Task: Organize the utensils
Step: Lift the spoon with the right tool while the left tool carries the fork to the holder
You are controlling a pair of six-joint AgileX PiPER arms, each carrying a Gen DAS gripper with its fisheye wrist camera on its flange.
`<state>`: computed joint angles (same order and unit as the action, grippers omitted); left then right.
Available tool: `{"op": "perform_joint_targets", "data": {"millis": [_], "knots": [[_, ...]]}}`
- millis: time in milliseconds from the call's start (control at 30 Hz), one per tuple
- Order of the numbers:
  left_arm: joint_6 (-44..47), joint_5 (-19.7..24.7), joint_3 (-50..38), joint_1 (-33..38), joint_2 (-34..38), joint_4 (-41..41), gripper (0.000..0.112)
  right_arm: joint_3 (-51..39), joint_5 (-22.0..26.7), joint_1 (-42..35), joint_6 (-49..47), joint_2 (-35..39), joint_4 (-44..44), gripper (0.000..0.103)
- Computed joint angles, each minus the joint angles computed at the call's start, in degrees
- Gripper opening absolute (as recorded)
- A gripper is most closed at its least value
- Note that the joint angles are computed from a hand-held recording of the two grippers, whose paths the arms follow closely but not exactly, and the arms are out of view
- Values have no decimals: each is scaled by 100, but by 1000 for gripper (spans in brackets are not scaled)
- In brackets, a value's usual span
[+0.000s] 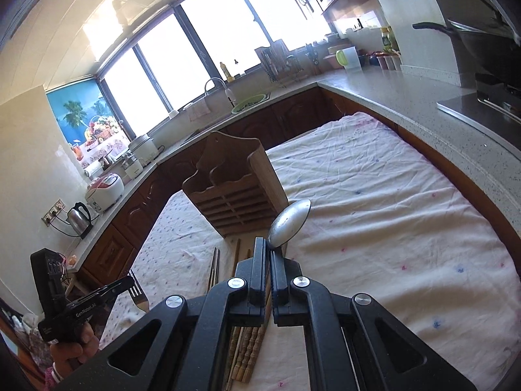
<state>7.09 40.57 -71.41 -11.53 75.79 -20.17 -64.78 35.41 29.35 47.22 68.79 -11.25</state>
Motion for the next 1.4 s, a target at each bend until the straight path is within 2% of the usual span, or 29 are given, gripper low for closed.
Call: {"op": "perform_joint_targets", "data": {"millis": [267, 633, 833, 933, 1100, 1233, 1300, 1400], "knots": [[-196, -11, -456, 71, 193, 155, 2, -406, -53, 192, 118, 275, -477, 2], [-786, -7, -1487, -103, 721, 779, 2, -880, -302, -94, -336, 714, -248, 2], [-1389, 78, -2878, -311, 1426, 1636, 2, -1679, -331, -301, -630, 1184, -455, 2], [-1731, 148, -3820, -429, 1941, 2167, 2, -2203, -364, -332, -586, 1491, -858, 2], [-2260, 424, -5614, -682, 3047, 3085, 2, -3126, -392, -304, -416, 2147, -1620, 2], [-2533, 711, -6925, -857, 3998, 3616, 2, -3807, -375, -356, -677, 2770, -1578, 2], [-2634, 818, -7402, -955, 4420, 3913, 2, -4008, -396, -325, -732, 3038, -1660, 2], [-2738, 743, -7419, -1075, 4680, 4168, 2, -4160, -383, -246, -736, 3370, -1802, 2]]}}
